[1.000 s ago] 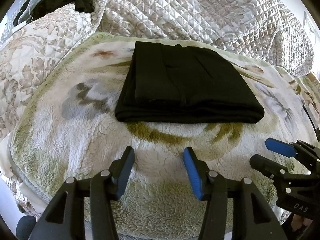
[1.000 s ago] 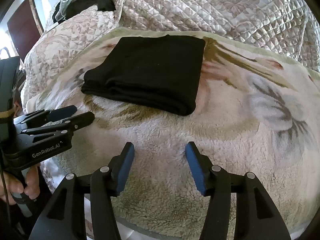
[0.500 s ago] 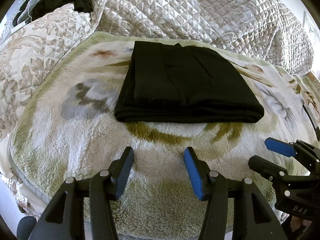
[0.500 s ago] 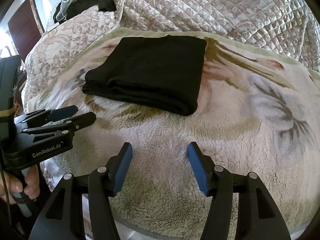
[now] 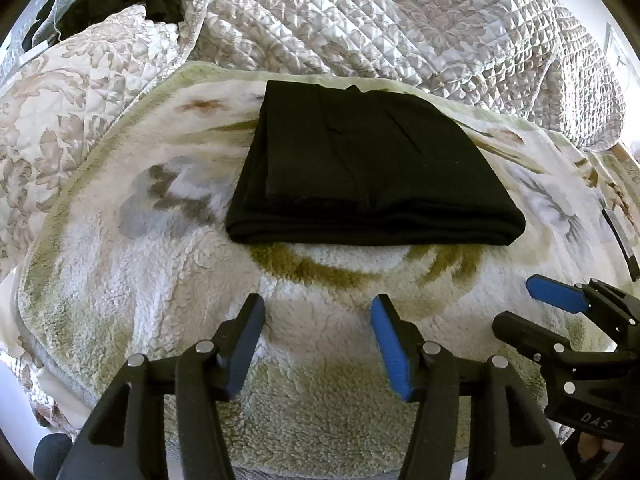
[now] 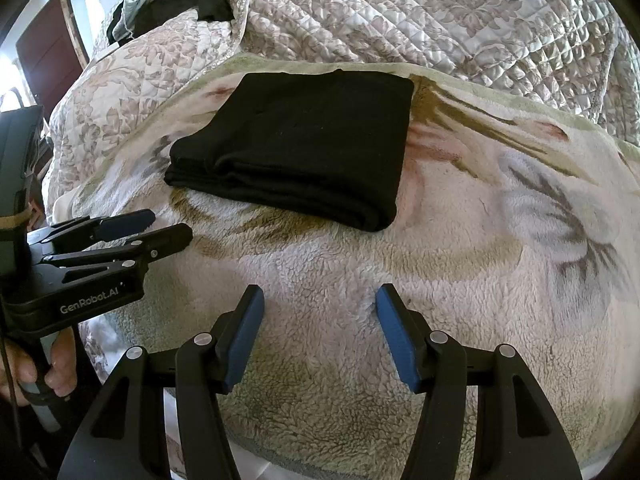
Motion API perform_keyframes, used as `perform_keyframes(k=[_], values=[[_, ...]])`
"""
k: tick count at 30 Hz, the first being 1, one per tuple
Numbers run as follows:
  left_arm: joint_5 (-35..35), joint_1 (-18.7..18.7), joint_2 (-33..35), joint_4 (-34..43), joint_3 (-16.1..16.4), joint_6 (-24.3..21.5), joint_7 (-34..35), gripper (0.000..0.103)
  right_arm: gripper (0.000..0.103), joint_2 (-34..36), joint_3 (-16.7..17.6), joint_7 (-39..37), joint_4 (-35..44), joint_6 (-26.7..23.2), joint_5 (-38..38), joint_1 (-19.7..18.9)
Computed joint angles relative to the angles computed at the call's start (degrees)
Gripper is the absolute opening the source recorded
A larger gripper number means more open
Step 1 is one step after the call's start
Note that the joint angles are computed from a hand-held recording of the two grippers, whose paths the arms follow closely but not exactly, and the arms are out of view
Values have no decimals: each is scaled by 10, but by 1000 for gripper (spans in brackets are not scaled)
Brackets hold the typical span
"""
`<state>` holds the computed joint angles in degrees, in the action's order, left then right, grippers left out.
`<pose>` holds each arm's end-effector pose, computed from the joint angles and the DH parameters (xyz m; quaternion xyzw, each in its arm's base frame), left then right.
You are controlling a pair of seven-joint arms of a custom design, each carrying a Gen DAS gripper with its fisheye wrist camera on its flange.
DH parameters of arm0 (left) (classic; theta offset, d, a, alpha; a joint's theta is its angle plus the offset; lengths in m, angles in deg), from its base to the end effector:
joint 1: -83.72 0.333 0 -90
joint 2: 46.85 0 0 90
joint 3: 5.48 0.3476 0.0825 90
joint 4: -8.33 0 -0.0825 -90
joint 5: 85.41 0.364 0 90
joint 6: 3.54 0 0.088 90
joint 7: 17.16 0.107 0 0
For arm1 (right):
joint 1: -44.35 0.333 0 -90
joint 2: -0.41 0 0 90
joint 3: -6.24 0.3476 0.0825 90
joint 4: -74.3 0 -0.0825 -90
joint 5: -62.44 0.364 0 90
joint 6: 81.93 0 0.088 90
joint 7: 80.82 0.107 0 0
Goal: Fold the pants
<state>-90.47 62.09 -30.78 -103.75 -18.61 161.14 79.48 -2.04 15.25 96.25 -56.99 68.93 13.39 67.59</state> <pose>0.5411 -0.3533 0.4544 -0.4356 0.8414 -0.2977 0.1167 0.4288 0.2935 0.4465 -0.5726 0.7544 -0.2181 0.2353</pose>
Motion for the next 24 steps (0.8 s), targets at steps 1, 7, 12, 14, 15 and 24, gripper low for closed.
perform_keyframes(k=[1, 7, 12, 14, 15, 24], values=[[1, 0, 0, 1, 0, -1, 0, 60, 59, 0, 0, 0, 0, 0, 0, 0], [0, -1, 0, 0, 0, -1, 0, 60, 59, 1, 0, 1, 1, 0, -1, 1], [2, -2, 0, 0, 2, -2, -3, 60, 60, 1, 0, 1, 1, -1, 0, 1], [4, -3, 0, 0, 3, -2, -6, 60, 60, 1, 0, 1, 1, -1, 0, 1], [3, -2, 0, 1, 2, -3, -5, 60, 60, 1, 0, 1, 1, -1, 0, 1], [-12, 5, 1, 3, -6, -10, 4, 61, 60, 1, 0, 1, 1, -1, -1, 1]])
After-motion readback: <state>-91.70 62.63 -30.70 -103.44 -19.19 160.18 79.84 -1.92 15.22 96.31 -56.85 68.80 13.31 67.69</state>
